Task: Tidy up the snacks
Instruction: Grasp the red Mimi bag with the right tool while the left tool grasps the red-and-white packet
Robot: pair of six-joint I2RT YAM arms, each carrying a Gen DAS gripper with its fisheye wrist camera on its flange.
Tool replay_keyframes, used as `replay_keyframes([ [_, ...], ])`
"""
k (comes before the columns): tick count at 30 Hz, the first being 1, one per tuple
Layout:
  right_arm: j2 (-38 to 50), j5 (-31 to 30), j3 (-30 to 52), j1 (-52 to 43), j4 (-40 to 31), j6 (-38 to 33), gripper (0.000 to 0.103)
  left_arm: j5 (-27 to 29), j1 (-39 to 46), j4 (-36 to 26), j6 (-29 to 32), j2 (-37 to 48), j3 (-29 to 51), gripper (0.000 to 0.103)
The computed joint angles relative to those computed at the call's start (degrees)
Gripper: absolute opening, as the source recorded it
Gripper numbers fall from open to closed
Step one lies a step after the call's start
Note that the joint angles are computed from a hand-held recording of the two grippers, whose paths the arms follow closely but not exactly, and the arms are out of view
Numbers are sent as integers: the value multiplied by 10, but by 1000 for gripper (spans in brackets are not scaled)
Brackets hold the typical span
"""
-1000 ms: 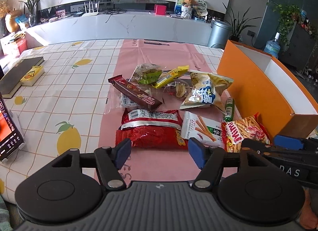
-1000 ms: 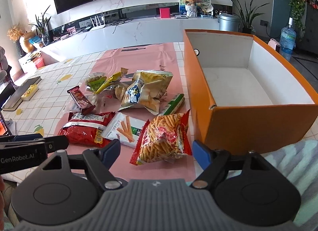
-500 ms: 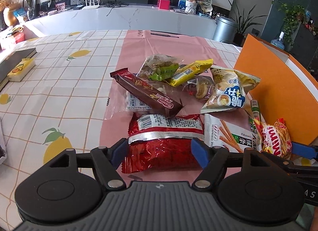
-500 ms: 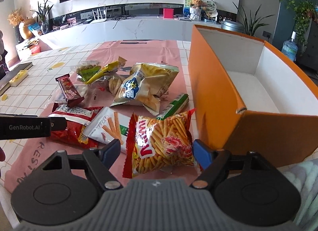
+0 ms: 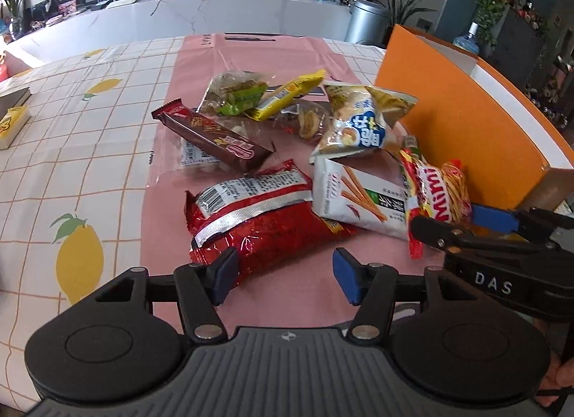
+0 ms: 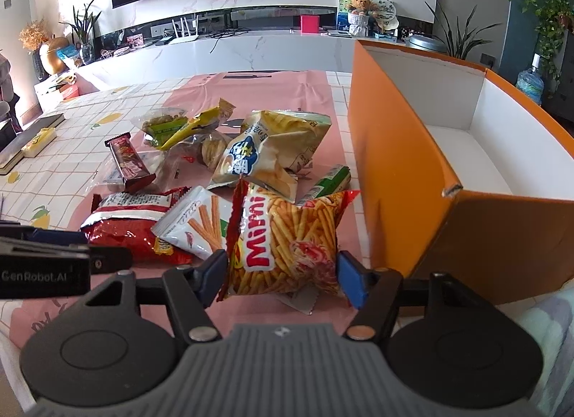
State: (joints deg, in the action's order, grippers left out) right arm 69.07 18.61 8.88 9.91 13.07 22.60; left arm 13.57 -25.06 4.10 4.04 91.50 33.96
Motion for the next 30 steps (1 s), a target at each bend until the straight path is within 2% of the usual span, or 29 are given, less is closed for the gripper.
replay_keyframes([
  [4, -20, -2, -7, 0, -7, 1, 62, 44, 4, -27, 21, -15, -2, 67],
  [6, -36, -1, -11, -1, -16, 0, 62, 47, 4, -27, 20, -24, -6, 67],
  [9, -45, -1, -16, -2, -18, 4, 63, -15, -13, 5, 28, -37, -18, 78],
  [11, -43, -5, -15, -7, -15, 7, 65, -53, -23, 29, 58, -35, -19, 83],
  [13, -39, -15, -12, -16, -10, 6, 72, -72, -27, 39, 102, -20, -8, 90],
  [18, -8, -20, -5, -20, 16, 8, 80, -125, -53, 75, 218, 36, 20, 90],
  [21, 21, -24, 0, -25, 40, 10, 82, -86, -42, 92, 251, 67, 34, 93],
  [25, 50, -23, 6, -25, 58, 10, 81, -25, -18, 56, 256, 107, 76, 95],
  [30, 74, -19, 7, -25, 78, 7, 74, 1, -8, 51, 258, 140, 94, 98],
])
